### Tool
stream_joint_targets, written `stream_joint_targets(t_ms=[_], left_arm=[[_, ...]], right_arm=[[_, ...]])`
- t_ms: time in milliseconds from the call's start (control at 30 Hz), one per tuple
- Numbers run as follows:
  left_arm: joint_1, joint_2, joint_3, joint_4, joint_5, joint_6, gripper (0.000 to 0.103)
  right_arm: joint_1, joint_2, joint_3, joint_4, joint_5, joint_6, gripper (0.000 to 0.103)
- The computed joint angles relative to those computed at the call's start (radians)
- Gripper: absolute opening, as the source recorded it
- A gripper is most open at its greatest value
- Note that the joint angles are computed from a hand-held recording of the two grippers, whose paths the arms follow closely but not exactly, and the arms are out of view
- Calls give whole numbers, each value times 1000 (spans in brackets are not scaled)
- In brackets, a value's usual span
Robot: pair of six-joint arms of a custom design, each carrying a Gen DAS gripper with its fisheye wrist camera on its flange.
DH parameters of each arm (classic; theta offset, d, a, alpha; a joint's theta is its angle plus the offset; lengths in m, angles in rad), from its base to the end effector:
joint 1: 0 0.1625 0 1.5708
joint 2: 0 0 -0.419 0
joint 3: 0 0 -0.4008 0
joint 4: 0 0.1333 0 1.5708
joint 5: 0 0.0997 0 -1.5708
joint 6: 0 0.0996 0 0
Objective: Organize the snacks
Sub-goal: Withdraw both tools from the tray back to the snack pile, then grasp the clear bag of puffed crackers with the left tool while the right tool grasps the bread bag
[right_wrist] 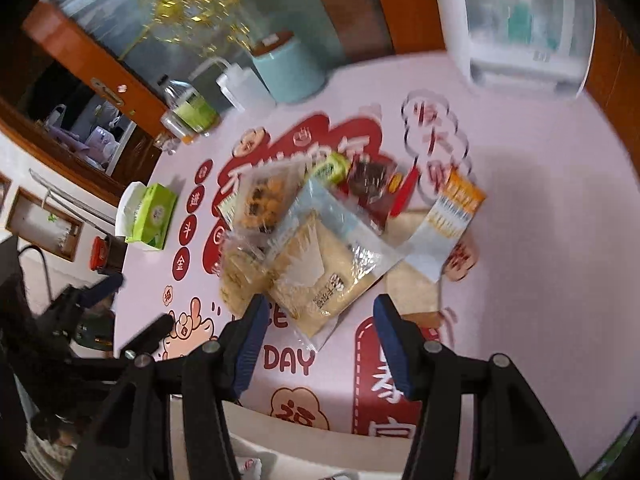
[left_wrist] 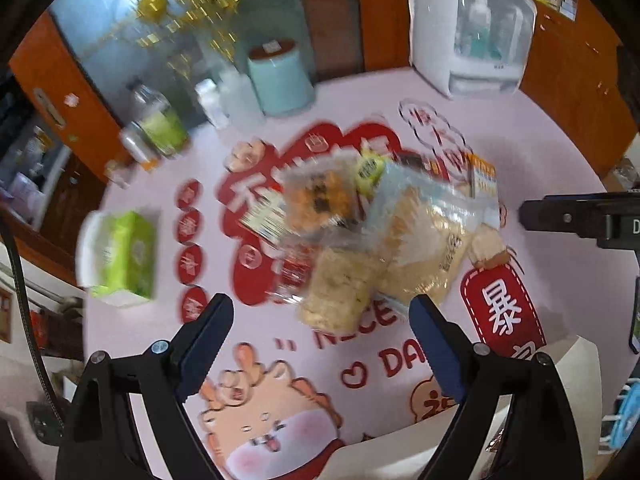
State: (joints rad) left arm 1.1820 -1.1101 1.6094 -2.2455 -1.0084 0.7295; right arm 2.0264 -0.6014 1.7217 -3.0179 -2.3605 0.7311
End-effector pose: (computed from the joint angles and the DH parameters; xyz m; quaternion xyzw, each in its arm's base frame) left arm -0.0743 -0.6731 0.2803 0.4871 0.8242 -0.0361 0.2867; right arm 0.3364 -0.5444 0.0043 -0.1870 -0.8935 0.3367 0.2307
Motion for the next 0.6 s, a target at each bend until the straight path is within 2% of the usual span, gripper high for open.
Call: stream_joint_targets(t_ms=[133, 300, 600], left_arm=[[32, 66, -20, 19, 16, -19, 89], [65, 137, -61, 25, 40, -33, 89], [95, 206, -127, 51, 41, -65, 89]], right_arm=[[-82, 25, 26, -98, 124, 3, 55], [-159, 61, 28, -176, 225, 20, 55], [-219, 110, -2, -246, 320, 4, 55]])
